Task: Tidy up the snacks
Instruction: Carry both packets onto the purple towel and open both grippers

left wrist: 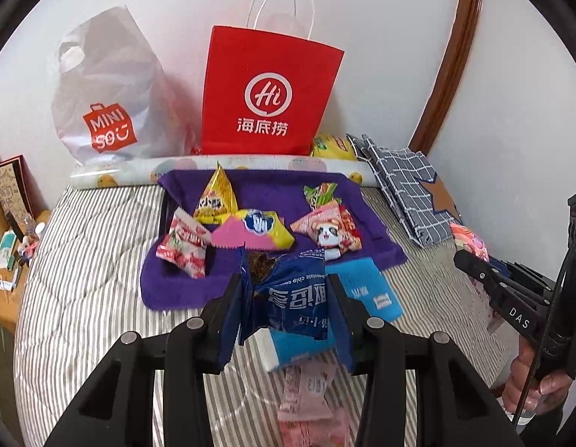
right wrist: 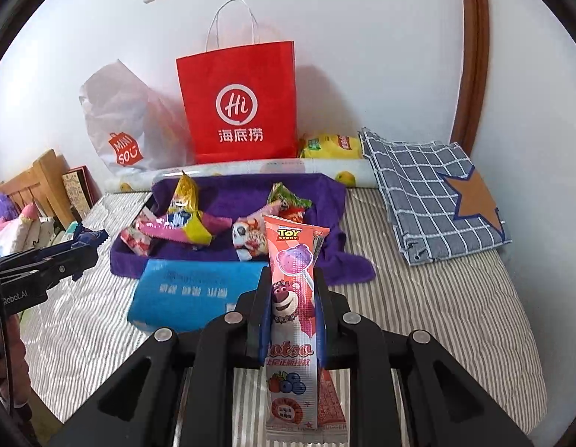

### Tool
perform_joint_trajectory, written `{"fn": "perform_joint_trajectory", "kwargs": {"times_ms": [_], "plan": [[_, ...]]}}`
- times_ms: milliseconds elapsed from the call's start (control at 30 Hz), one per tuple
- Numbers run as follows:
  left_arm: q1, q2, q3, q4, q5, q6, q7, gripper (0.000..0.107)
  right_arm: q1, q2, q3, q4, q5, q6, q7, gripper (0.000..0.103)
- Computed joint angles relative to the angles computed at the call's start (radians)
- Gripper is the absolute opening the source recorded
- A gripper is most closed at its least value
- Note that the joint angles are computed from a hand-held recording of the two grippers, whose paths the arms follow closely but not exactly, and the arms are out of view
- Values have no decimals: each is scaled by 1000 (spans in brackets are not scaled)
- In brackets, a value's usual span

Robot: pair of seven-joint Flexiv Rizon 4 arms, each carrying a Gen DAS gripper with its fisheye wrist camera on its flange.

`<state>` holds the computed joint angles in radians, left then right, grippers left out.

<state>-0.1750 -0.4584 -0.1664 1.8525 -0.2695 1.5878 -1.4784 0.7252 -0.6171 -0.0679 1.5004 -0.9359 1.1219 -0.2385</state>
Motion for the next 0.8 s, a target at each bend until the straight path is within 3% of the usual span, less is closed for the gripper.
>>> {"fn": "perform_joint_trajectory", "kwargs": {"times_ms": [267, 433, 800], "plan": [[41, -30, -29, -57, -25, -33, 27, 41, -10, -67, 6, -111, 61, -18, -90, 19], [36, -62, 0, -120, -32, -68, 27, 41, -20, -122, 10, -202, 134, -28, -172, 19], [42, -172, 29, -305, -40, -155, 43, 41, -50, -306, 11, -503, 315, -104, -360, 19]]}}
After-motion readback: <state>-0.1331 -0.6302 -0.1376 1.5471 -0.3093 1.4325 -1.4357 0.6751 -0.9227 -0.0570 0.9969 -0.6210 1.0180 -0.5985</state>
